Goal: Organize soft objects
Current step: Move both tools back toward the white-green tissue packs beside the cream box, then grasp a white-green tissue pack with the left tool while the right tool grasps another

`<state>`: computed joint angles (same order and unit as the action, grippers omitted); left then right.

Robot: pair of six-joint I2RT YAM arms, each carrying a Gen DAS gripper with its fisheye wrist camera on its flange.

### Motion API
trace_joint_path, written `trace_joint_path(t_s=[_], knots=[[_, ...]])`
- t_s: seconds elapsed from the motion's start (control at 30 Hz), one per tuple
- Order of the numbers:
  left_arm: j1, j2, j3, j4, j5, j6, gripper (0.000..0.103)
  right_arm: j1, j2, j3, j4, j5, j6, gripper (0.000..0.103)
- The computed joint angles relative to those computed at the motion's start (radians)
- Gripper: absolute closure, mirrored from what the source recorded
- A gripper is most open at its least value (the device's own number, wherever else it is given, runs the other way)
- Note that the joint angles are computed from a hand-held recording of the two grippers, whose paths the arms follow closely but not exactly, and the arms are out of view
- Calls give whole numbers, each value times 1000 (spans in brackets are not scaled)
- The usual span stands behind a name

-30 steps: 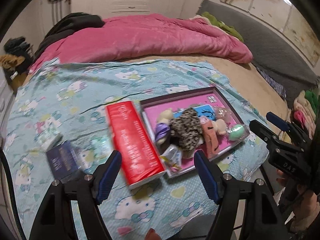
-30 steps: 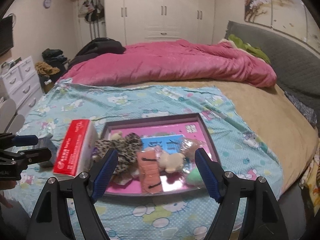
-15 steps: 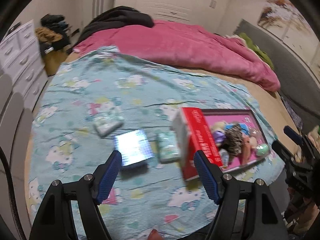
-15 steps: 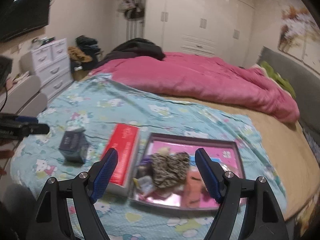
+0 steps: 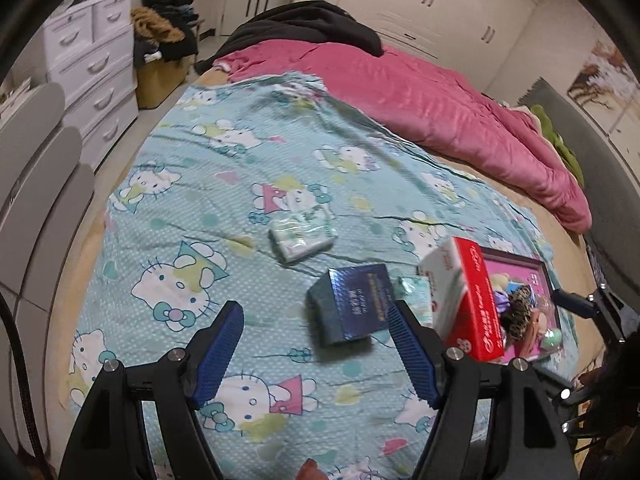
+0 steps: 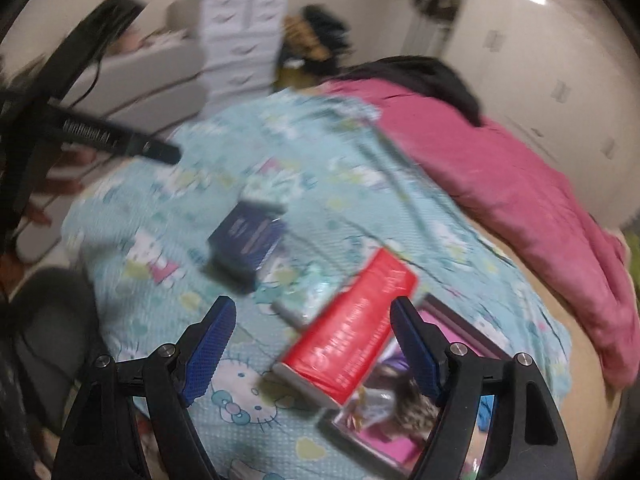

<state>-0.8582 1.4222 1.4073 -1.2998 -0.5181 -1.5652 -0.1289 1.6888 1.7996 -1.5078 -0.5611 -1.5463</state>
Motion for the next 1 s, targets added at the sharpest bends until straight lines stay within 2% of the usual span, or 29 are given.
trace_joint_path(t_s=[0.13, 0.23, 0.37, 0.47, 0.67, 0.8, 1.0], knots=[[56, -51, -105, 85, 37, 34, 29, 119, 19, -44, 50, 103, -55, 23], [131, -74, -180, 166, 77, 98, 29, 201, 60, -65, 90, 202, -88, 23], [242, -87, -271, 292, 142, 193, 29, 314, 119, -131, 223, 359, -112, 23], [324, -76, -337, 397, 202, 262, 29, 361, 156, -167, 299, 422, -136, 23], [454, -27, -432, 598, 302, 401, 29, 427, 231, -218, 385, 525, -198, 23], [503, 25, -428, 640, 318, 502, 29, 441, 224, -307, 509, 572, -272, 23], [586, 101, -439, 739, 405, 573, 29, 455, 257, -305, 544, 596, -310, 22]])
